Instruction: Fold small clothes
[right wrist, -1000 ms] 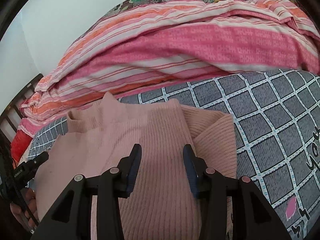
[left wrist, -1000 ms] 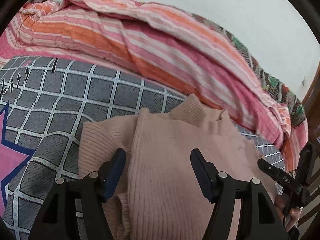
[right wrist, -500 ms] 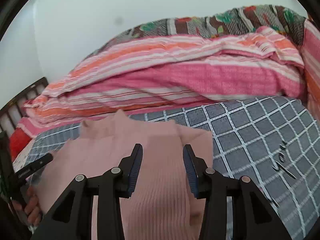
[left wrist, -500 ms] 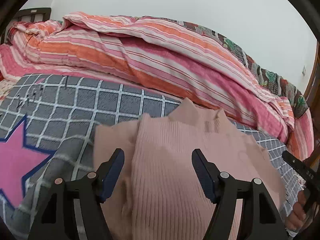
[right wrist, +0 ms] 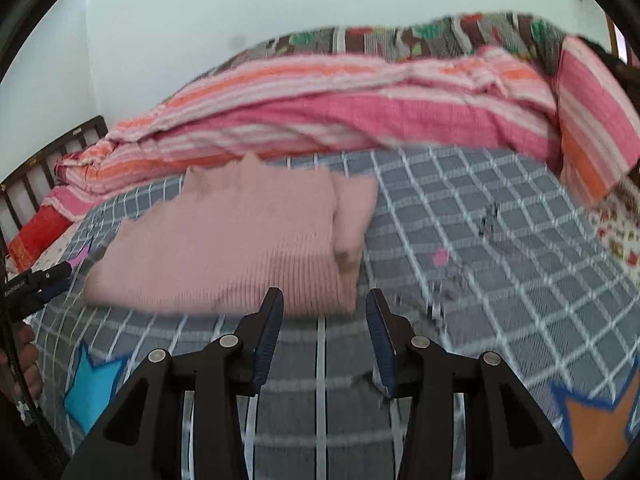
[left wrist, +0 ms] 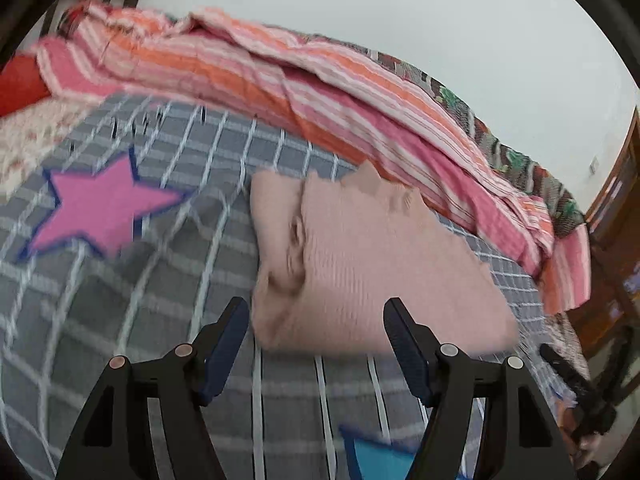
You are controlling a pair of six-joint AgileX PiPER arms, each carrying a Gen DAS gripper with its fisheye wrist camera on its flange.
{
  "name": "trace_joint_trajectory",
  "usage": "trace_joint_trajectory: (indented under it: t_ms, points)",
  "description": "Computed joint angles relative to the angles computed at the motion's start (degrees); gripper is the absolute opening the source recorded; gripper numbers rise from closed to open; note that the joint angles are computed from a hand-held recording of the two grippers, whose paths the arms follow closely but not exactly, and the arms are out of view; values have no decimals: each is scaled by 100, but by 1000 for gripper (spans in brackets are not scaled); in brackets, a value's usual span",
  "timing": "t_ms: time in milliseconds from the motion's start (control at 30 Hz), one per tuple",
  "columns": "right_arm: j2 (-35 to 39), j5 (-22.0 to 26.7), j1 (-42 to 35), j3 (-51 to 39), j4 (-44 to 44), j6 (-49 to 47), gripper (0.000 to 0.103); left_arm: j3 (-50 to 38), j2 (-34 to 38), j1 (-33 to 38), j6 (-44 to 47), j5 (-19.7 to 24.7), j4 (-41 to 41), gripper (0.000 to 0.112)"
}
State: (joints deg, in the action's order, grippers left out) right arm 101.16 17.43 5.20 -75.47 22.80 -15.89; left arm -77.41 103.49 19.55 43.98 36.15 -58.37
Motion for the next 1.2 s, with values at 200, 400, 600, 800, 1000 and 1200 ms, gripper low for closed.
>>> trace_joint_trajectory:
  t_ms: [200,400,600,800,1000,1200]
  points:
    - [60,536,-329,235,2094,-1601,43,789,-44,295,974,714,-956,66]
    - [535,629,-160,-81,2308,-1413,43,489,274,57,767,708,-1174,66]
    - [1081,989,-199,-840,2561,-1116,49,-193,810,-151,165,626,-1268,63]
    - [1737,1453,-265,-1948,2167,-221,49,-960,1284,-330,-533,479,-945,52]
    - [2175,1673,-304,-2701,1845,442,48,-1276,1479,-358,-1065,394,-685,41]
    - [2166,1488,-289,-2673,1793,549,9,-1215,1420,-380,-1196,261,-557,15]
